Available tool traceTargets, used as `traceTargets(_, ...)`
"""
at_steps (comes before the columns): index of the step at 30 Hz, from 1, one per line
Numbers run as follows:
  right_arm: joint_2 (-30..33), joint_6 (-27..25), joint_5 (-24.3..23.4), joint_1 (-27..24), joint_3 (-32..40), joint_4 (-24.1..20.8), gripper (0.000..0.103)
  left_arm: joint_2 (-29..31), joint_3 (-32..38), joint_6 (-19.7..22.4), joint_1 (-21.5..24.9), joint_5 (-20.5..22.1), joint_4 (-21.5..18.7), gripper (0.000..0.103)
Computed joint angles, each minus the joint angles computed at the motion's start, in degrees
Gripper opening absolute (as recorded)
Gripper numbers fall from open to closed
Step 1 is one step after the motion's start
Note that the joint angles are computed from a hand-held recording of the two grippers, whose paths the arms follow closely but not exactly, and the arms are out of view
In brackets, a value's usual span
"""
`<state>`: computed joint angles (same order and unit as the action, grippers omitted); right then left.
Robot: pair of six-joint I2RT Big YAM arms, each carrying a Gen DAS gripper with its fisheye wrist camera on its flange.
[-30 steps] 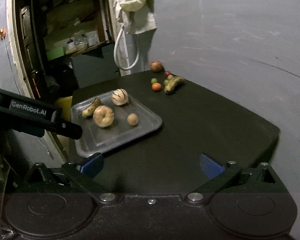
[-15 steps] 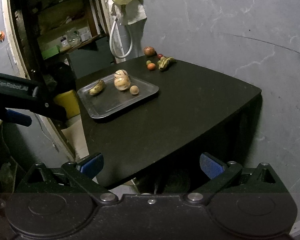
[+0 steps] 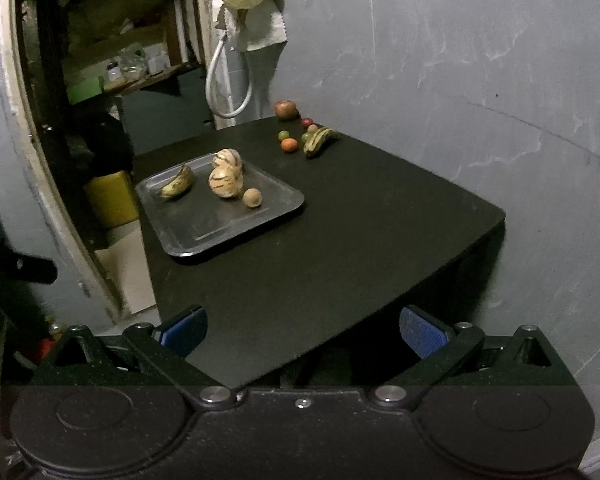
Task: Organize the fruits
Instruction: 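Lift both tools away from the tray, then move both tools toward the remaining yellow banana and small fruits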
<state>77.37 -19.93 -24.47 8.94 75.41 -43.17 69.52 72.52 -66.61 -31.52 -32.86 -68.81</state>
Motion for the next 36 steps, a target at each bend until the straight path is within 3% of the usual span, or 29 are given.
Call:
traceTargets(8,0.68,11.48,12.82,8.1,4.13,0.02,0.102,-5.08,-6.8,14.62,8.37,7.0,13.03,0.102)
traceTargets(14,1.94,17.71,22.45,13.43,7.17,-1.13,0.102,-4.74,-7.2,25.15,15.99,15.9,18.84,0.102)
traceTargets(18,3.65,18.79,26.98,15.88,9.83,-1.82,0.102,-4.03,-6.66,30.36,19.28,20.07,21.98,0.102)
traceTargets(27,11.44,21.66,26.86,17.22,17.68,-1.6,0.102,1.95,-3.46,34.27,25.77,27.08,26.74,0.102)
traceTargets(33,16.69,22.72,25.27,17.36,22.77,1.02,0.102,8.94,3.8,40.38,29.63,27.41,24.53,0.102)
traceTargets(36,19.77,24.36,25.69,17.57,26.62,0.17,0.102,11.87,7.32,42.48,31.47,28.42,24.54,0.102)
